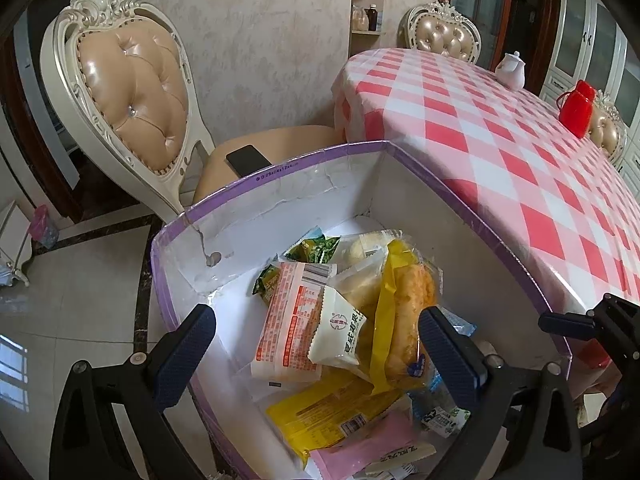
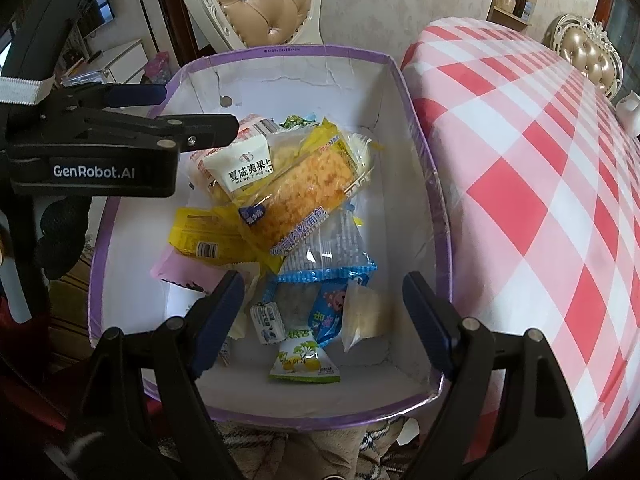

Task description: Organize snacks

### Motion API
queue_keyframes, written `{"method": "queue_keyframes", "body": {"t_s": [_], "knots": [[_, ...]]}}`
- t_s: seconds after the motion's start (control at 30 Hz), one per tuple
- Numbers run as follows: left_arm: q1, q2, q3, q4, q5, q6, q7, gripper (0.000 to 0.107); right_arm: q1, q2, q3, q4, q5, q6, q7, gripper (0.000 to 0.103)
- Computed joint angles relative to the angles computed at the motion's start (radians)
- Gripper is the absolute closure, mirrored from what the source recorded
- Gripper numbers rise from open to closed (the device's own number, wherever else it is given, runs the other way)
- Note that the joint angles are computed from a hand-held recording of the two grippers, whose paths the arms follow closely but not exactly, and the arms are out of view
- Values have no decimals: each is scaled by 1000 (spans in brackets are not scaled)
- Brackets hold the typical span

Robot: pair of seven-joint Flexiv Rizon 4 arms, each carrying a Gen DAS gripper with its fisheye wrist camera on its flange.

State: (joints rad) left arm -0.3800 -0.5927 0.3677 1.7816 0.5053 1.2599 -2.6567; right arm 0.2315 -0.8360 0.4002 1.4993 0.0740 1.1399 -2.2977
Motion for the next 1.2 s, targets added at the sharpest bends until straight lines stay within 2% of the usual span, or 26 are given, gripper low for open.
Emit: {"method": "queue_keyframes", "body": {"t_s": [0.97,1.2], "knots": [[12,-6,-11,11,-37,1,25,5,10,-5,-10,0,-2,-17,7,19],[-5,-10,5,5,-27,-10,9,5,10,-8,-11,0,-3,-17,10,19]]}}
